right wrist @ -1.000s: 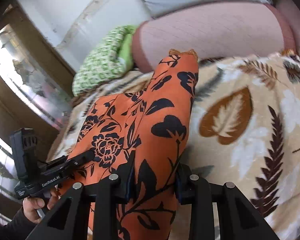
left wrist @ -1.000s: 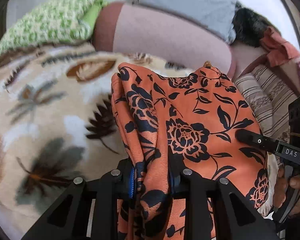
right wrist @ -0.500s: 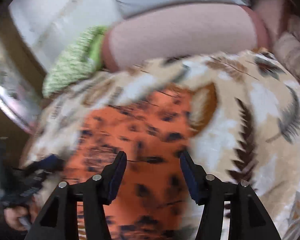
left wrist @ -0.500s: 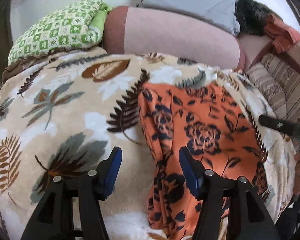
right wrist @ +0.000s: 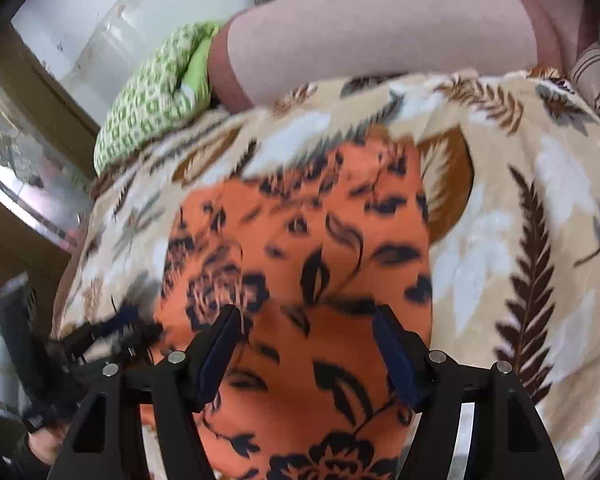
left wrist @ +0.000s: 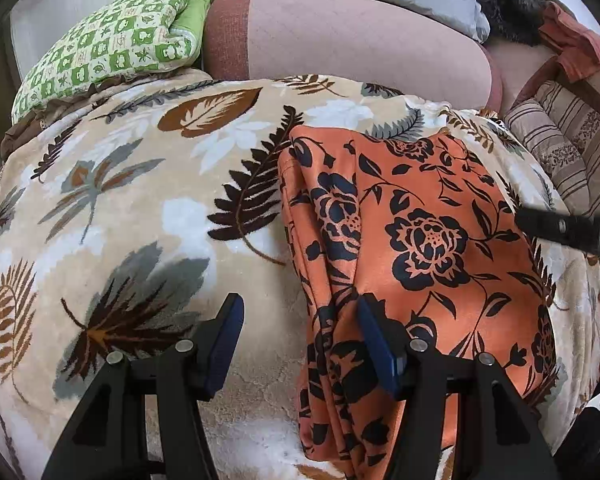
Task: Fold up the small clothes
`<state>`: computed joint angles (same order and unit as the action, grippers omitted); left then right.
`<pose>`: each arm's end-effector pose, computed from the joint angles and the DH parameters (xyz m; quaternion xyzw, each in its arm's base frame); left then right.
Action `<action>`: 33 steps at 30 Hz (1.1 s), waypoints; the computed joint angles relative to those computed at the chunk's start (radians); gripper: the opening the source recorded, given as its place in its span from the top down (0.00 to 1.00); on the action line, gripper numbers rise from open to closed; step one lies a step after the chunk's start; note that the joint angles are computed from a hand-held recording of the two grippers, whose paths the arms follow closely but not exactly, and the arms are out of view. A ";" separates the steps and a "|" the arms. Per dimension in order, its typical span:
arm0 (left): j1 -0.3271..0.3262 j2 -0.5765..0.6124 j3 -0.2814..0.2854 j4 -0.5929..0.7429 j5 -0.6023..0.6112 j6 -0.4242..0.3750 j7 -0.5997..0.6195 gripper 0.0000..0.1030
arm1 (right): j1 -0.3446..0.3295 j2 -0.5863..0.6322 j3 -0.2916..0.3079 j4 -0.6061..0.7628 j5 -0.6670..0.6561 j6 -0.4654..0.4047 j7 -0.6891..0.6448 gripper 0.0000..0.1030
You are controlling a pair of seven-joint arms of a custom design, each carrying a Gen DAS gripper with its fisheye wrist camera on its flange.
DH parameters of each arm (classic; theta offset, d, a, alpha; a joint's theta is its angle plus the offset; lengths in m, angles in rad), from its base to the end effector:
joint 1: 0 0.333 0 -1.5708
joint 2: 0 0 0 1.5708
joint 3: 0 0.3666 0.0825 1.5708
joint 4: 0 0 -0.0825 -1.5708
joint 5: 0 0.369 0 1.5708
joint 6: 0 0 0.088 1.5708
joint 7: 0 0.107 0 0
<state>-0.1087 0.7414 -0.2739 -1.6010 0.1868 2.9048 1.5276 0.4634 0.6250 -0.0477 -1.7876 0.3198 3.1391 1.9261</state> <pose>0.7204 -0.2474 0.3218 -0.5348 0.7921 -0.2626 0.1329 0.6694 0.2726 0.3384 -0.5772 0.7350 -0.0953 0.3428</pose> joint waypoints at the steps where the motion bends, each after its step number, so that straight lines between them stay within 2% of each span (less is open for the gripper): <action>1: -0.001 0.001 0.001 0.002 0.001 -0.001 0.000 0.42 | -0.021 0.006 0.016 0.014 0.001 -0.014 -0.009 0.30; 4: 0.005 0.010 -0.010 0.014 -0.004 -0.014 0.006 0.41 | -0.076 0.068 0.057 0.087 0.010 -0.098 -0.020 0.30; 6: 0.007 0.012 -0.014 0.016 -0.007 -0.016 0.013 0.41 | -0.086 0.066 0.065 0.074 0.025 -0.085 -0.011 0.30; 8: 0.002 0.011 -0.007 0.017 -0.002 -0.014 0.016 0.41 | -0.046 0.049 0.021 0.080 0.007 -0.100 0.010 0.30; 11: 0.026 0.012 -0.034 0.015 -0.024 -0.014 0.029 0.41 | -0.054 0.040 0.031 0.092 -0.007 -0.060 -0.005 0.30; 13: 0.033 0.008 -0.042 0.009 -0.038 -0.007 0.028 0.41 | -0.052 0.054 0.018 0.120 -0.012 -0.071 -0.003 0.30; 15: 0.043 0.005 -0.052 0.007 -0.047 -0.003 0.035 0.41 | -0.063 0.100 0.003 0.182 -0.011 -0.143 0.021 0.30; 17: 0.043 0.003 -0.051 0.013 -0.053 -0.005 0.034 0.41 | -0.114 0.135 0.049 0.218 0.006 -0.193 0.016 0.29; 19: 0.051 0.000 -0.059 0.013 -0.060 0.006 0.040 0.41 | -0.120 0.118 0.062 0.196 0.013 -0.156 0.011 0.30; 21: 0.056 0.004 -0.068 0.027 -0.072 0.016 0.035 0.41 | -0.106 0.102 0.044 0.195 0.002 -0.150 0.015 0.30; 22: 0.066 0.008 -0.086 0.035 -0.083 0.017 0.042 0.41 | -0.100 0.096 0.034 0.197 -0.002 -0.139 0.020 0.30; 23: 0.076 0.015 -0.105 0.042 -0.089 0.024 0.056 0.40 | -0.113 0.095 0.051 0.200 0.002 -0.126 0.009 0.30; 24: 0.062 0.021 -0.095 0.051 -0.079 0.031 0.061 0.37 | -0.133 0.101 0.075 0.213 0.006 -0.116 -0.010 0.30; 25: 0.039 0.027 -0.071 0.064 -0.066 0.025 0.056 0.36 | -0.136 0.110 0.074 0.228 0.006 -0.118 -0.015 0.30; 26: 0.003 0.039 -0.031 0.088 -0.049 -0.002 0.040 0.36 | -0.130 0.124 0.057 0.250 0.003 -0.131 -0.008 0.29; 27: -0.012 0.053 -0.015 0.109 -0.040 -0.028 0.033 0.36 | -0.138 0.147 0.056 0.283 0.006 -0.156 0.000 0.29; 29: -0.050 0.097 0.022 0.177 -0.022 -0.120 0.020 0.36 | -0.202 0.218 0.113 0.368 0.043 -0.222 -0.034 0.29; 31: -0.041 0.107 0.014 0.174 -0.030 -0.103 0.017 0.34 | -0.194 0.236 0.089 0.381 0.043 -0.237 0.008 0.29; 33: -0.013 0.094 -0.016 0.151 -0.042 -0.077 0.036 0.34 | -0.207 0.209 0.117 0.340 0.060 -0.178 -0.016 0.29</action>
<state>-0.1214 0.8353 -0.2897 -1.4504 0.1444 2.8280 1.5638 0.2565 0.8335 0.0694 -1.4473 0.3802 2.9612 1.9097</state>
